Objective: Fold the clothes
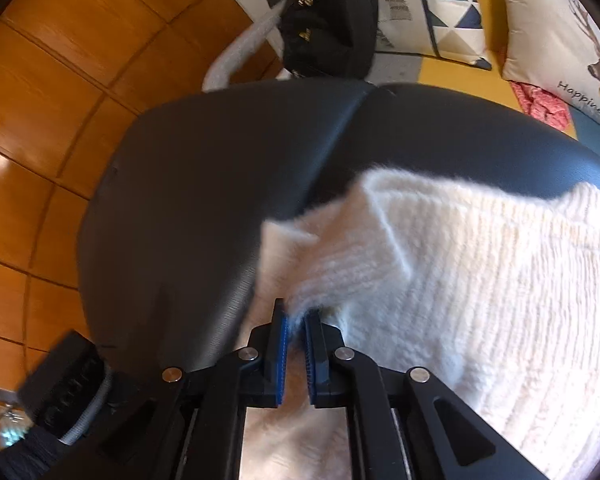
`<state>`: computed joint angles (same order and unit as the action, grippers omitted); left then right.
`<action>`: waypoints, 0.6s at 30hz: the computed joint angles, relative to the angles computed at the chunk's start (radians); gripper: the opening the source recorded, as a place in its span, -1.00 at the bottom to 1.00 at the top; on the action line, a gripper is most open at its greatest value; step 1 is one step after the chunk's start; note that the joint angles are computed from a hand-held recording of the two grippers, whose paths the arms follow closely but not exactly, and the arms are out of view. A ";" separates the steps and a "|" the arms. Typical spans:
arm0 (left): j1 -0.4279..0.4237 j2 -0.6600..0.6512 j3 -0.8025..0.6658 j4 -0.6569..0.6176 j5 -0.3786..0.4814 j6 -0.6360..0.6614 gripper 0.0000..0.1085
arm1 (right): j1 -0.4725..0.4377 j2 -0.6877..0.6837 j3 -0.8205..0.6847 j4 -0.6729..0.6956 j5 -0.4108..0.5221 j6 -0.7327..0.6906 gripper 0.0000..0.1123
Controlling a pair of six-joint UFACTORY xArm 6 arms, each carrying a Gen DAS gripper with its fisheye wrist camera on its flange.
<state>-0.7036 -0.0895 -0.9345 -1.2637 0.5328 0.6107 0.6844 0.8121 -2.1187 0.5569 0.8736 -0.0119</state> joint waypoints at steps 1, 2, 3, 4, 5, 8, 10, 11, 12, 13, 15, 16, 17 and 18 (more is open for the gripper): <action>-0.002 0.003 -0.007 -0.009 -0.003 -0.003 -0.43 | -0.006 -0.008 0.004 0.054 -0.002 -0.022 -0.50; -0.001 0.002 -0.009 -0.004 -0.005 -0.015 -0.37 | -0.013 -0.019 0.011 0.098 -0.003 -0.034 -0.50; -0.005 0.001 -0.012 -0.007 -0.017 -0.024 -0.31 | -0.020 -0.029 0.017 0.142 -0.004 -0.046 -0.49; -0.006 0.001 -0.016 -0.038 -0.015 -0.013 -0.24 | -0.025 -0.045 0.034 0.175 -0.009 -0.057 -0.48; -0.007 0.000 -0.016 -0.067 -0.014 0.006 -0.21 | -0.030 -0.069 0.064 0.195 -0.017 -0.071 -0.47; -0.013 -0.005 -0.013 -0.133 -0.016 0.045 -0.20 | -0.038 -0.152 0.180 0.213 -0.059 -0.088 -0.44; -0.022 -0.010 -0.009 -0.177 -0.021 0.076 -0.20 | -0.039 -0.202 0.259 0.162 -0.113 -0.050 -0.44; -0.030 -0.012 -0.009 -0.176 -0.029 0.080 -0.20 | -0.032 -0.223 0.298 0.076 -0.150 0.003 -0.44; -0.039 -0.014 -0.009 -0.176 -0.037 0.084 -0.20 | -0.023 -0.238 0.336 -0.029 -0.183 0.058 -0.44; -0.051 -0.016 -0.010 -0.144 -0.054 0.066 -0.24 | -0.015 -0.242 0.360 -0.133 -0.201 0.106 -0.44; -0.075 -0.011 0.000 0.014 -0.104 -0.078 -0.40 | 0.002 -0.220 0.360 -0.343 -0.190 0.197 -0.44; -0.079 -0.002 0.006 0.056 -0.112 -0.133 -0.40 | 0.016 -0.206 0.354 -0.447 -0.195 0.232 -0.43; -0.083 0.004 0.013 0.057 -0.124 -0.155 -0.43 | 0.031 -0.204 0.366 -0.552 -0.219 0.255 -0.43; -0.077 -0.005 0.019 0.015 -0.120 -0.154 -0.46 | 0.047 -0.201 0.367 -0.657 -0.229 0.280 -0.38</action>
